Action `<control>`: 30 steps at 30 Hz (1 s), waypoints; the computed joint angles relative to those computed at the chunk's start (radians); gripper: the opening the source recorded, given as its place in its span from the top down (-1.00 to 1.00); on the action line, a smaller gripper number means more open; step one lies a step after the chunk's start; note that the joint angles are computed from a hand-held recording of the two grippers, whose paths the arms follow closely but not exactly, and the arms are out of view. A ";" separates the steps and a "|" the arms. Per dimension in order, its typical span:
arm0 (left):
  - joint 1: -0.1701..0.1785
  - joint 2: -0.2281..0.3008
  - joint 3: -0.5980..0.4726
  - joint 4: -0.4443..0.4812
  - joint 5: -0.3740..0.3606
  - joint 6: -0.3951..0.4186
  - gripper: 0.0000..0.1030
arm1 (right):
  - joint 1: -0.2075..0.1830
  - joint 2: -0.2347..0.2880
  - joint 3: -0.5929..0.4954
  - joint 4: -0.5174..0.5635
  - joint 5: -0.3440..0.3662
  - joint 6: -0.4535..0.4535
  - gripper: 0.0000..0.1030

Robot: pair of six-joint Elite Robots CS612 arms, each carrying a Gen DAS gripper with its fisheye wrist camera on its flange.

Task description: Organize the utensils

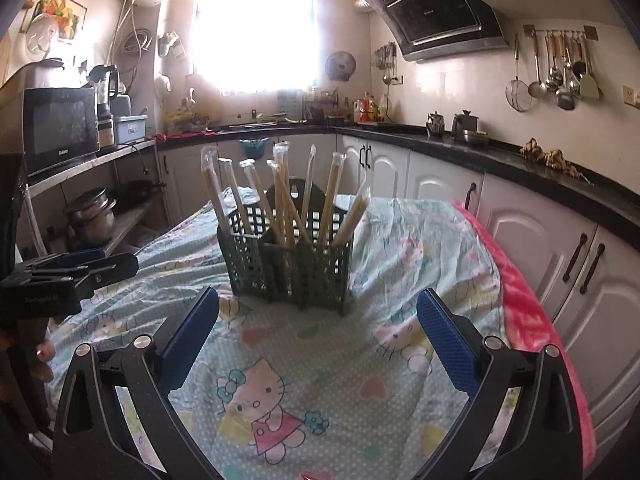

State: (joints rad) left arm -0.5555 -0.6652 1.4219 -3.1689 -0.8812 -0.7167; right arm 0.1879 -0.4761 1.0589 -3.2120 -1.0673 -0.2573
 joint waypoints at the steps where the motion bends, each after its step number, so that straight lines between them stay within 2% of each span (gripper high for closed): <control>1: -0.003 0.004 0.000 -0.004 0.005 0.004 -0.79 | 0.000 0.002 0.002 -0.009 -0.001 0.006 -0.87; 8: -0.018 0.030 -0.010 -0.023 0.071 0.018 -0.79 | -0.006 0.032 0.007 -0.153 0.006 0.055 -0.87; 16: -0.032 0.048 -0.016 -0.093 0.137 0.061 -0.79 | -0.010 0.053 0.011 -0.328 -0.001 0.118 -0.87; 21: -0.033 0.051 -0.013 -0.127 0.141 0.068 -0.79 | -0.007 0.054 0.015 -0.340 -0.015 0.119 -0.87; 30: -0.032 0.052 -0.014 -0.134 0.138 0.067 -0.79 | -0.005 0.053 0.019 -0.343 -0.017 0.116 -0.87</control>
